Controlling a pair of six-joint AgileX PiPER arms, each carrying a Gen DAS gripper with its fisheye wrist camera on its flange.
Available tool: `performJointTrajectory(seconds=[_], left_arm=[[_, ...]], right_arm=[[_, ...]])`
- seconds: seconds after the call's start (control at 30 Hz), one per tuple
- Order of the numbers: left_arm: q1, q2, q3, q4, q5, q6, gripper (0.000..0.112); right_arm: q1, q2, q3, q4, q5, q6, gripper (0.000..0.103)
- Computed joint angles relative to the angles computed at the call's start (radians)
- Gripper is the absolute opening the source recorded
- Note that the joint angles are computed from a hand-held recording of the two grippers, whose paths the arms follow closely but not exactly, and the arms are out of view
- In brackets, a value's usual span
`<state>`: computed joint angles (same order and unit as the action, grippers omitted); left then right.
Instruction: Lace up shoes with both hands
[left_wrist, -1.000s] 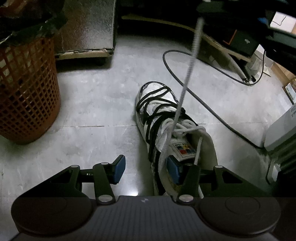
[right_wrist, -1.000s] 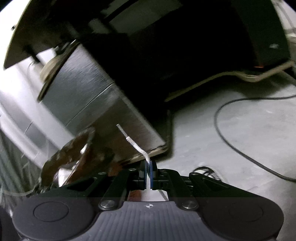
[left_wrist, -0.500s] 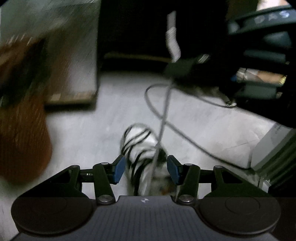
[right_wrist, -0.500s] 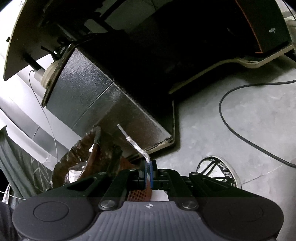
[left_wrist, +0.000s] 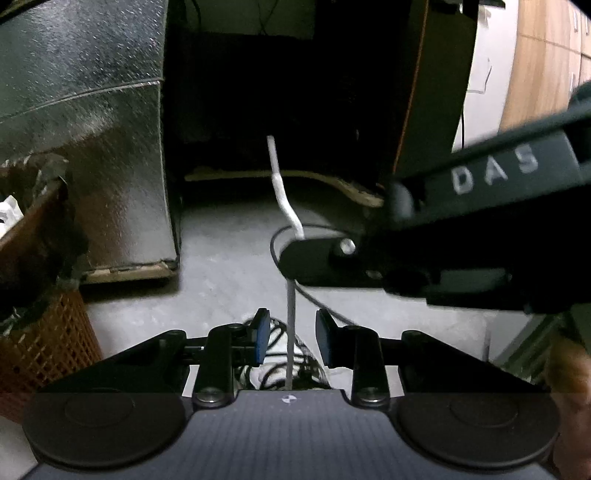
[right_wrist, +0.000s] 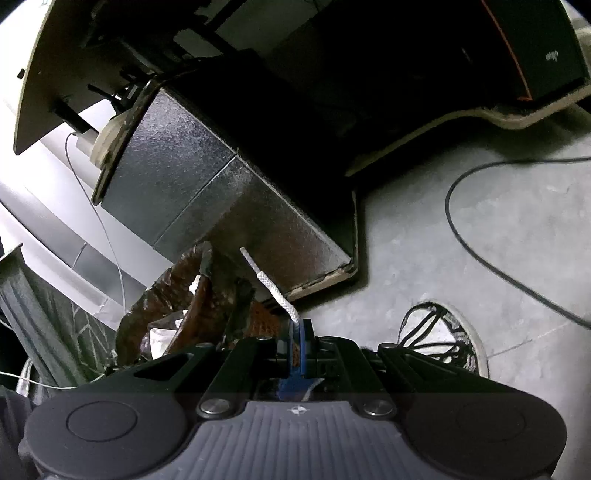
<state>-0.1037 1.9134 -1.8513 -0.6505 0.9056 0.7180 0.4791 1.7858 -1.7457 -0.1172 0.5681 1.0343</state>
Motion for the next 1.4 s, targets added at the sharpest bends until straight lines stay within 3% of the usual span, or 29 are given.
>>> performJointTrajectory(seconds=[0.1,0.27,0.47,0.53,0.6,0.67,0.83,1.13,1.33,1.37,1.4], left_arm=[[0.006,0.009,-0.021,-0.011,-0.003,0.006,0.006],[0.004,-0.013,0.001,0.001,-0.029,0.014,0.004],[0.015,-0.007,0.001,0.002,-0.019,-0.024,0.004],[0.03,-0.001,-0.002,-0.001,-0.019,-0.065,0.004],[0.049,0.014,-0.017,-0.005,-0.014,-0.117,0.004],[0.069,0.025,-0.028,-0.009,-0.009,-0.162,0.004],[0.092,0.032,-0.034,-0.022,-0.006,-0.19,0.004],[0.096,0.023,-0.023,-0.037,0.0,-0.174,0.005],[0.099,0.022,-0.017,-0.045,-0.001,-0.165,0.005],[0.099,0.022,-0.017,-0.044,0.0,-0.166,0.005],[0.099,0.021,-0.018,-0.043,0.0,-0.166,0.005]], right_arm=[[0.003,-0.001,-0.017,0.019,0.029,-0.028,0.004],[0.005,-0.024,0.024,-0.028,-0.018,0.037,0.004],[0.013,-0.046,0.044,-0.129,-0.016,0.142,0.014],[0.021,-0.034,0.007,-0.199,0.071,0.199,0.029],[0.029,-0.002,-0.054,-0.212,0.2,0.188,0.03],[0.018,0.044,-0.119,-0.128,0.339,0.131,0.03],[-0.013,0.117,-0.141,0.121,0.499,0.026,0.03],[-0.036,0.098,0.05,0.321,0.371,0.037,0.029],[-0.023,0.093,0.078,0.318,0.32,0.048,0.029],[-0.026,0.084,0.103,0.343,0.288,0.038,0.028],[-0.029,0.074,0.129,0.372,0.256,0.03,0.018]])
